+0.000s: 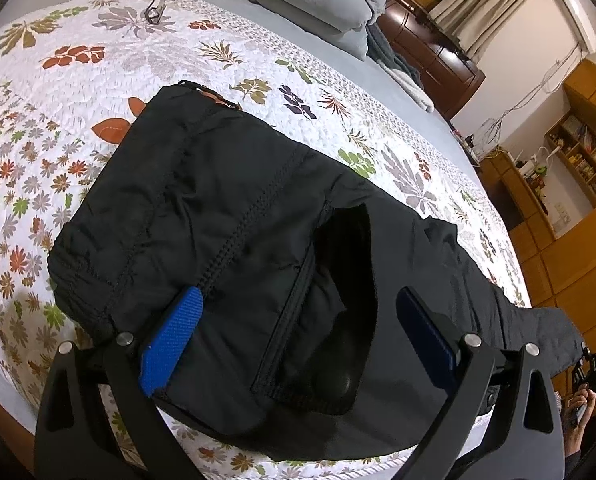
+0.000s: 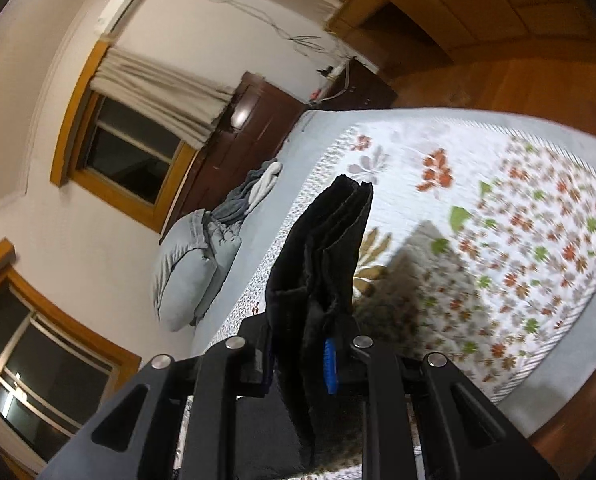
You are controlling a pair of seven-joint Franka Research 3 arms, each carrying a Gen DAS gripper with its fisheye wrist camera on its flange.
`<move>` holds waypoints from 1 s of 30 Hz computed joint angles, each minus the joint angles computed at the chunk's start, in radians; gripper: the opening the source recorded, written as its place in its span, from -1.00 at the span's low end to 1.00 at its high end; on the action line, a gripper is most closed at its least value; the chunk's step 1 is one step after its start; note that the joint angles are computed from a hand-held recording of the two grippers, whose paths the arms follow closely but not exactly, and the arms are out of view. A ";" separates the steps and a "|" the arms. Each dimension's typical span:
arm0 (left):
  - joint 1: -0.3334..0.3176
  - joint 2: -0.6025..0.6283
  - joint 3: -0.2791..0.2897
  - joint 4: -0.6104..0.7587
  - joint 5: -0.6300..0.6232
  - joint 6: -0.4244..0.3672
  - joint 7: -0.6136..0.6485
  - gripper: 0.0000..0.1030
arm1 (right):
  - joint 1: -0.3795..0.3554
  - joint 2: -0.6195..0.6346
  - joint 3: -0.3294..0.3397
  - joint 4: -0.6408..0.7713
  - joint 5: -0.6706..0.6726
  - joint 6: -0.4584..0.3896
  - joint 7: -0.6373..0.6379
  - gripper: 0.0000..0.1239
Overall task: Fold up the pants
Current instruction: 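Lift the leg hems with the right gripper and lay them flat beside the waist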
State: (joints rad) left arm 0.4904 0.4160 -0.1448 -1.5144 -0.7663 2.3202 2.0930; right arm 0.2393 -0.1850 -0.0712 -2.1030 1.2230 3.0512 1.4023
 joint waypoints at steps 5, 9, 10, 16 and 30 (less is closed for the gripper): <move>0.006 -0.002 -0.003 -0.003 -0.017 -0.007 0.008 0.89 | -0.042 -0.009 0.057 0.001 -0.266 0.002 0.205 -0.70; 0.013 -0.003 -0.004 -0.005 -0.038 -0.015 0.018 0.89 | -0.090 -0.009 0.110 0.013 -0.516 -0.015 0.386 -0.70; 0.014 -0.003 -0.004 -0.005 -0.044 -0.018 0.020 0.89 | -0.101 -0.007 0.121 0.020 -0.574 -0.022 0.426 -0.70; 0.018 -0.002 -0.003 -0.003 -0.067 -0.032 0.028 0.89 | -0.167 0.029 0.194 0.114 -0.962 -0.112 0.677 -0.70; 0.028 0.007 -0.002 0.005 -0.108 -0.053 0.035 0.89 | 0.003 0.217 0.162 0.420 -1.287 -0.285 0.787 -0.70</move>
State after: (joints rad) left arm 0.5187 0.4227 -0.1472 -1.5090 -0.8747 2.2674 2.1275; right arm 0.2424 0.0322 0.0908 -1.6834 -0.0639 2.7660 2.1897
